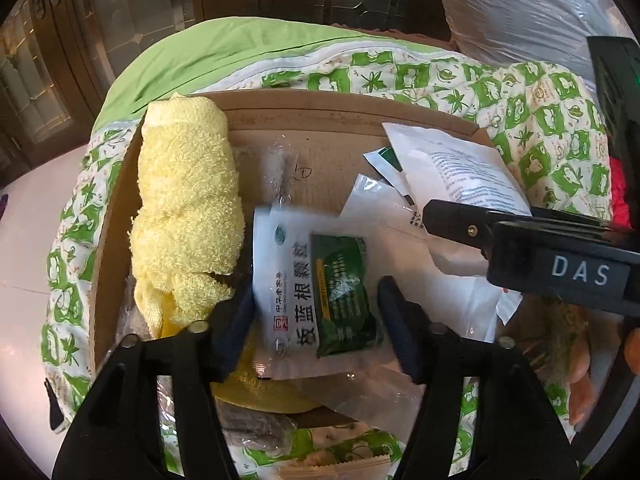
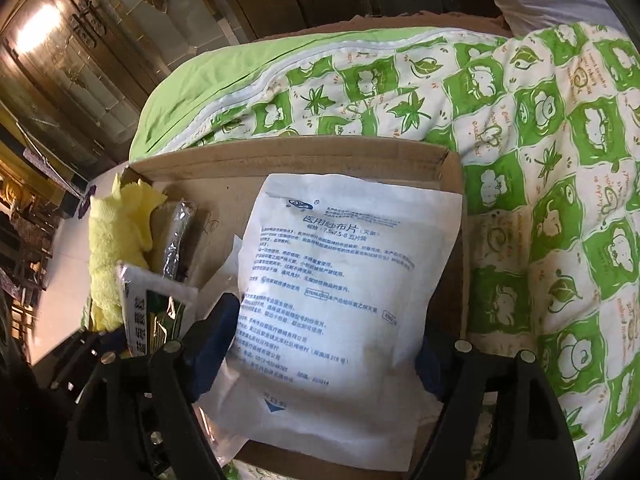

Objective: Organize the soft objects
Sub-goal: 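Lower the sachet into the tray with the left gripper while the right gripper releases the gauze bag there, then grasp the Dole snack packet with the left gripper while the right gripper grasps the blue towel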

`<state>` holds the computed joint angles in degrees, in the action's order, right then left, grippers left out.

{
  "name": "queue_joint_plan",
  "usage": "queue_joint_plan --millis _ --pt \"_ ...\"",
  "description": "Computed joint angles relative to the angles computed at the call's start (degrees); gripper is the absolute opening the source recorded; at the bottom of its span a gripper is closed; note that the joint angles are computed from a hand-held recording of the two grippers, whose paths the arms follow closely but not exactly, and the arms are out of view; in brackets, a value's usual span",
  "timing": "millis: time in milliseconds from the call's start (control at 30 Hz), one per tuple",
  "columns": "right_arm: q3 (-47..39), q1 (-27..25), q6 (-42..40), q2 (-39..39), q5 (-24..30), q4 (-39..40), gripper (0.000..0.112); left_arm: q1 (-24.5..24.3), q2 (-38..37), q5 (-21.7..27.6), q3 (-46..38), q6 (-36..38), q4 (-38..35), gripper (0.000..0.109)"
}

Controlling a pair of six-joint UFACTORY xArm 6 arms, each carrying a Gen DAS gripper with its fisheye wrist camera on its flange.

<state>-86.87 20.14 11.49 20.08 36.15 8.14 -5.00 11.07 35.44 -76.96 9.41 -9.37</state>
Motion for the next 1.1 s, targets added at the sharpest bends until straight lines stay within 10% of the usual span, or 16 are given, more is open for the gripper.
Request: queue_joint_plan --millis 600,1100 --pt "18.6 0.6 2.2 -13.5 -13.7 1.6 0.085 -0.4 -13.6 -4.2 12.9 -0.4 4.2 0.080" --pt "32.0 3.5 -4.5 -23.7 -7.0 8.4 0.086 6.6 -29.5 -0.3 33.9 4.6 -4.4 0.080"
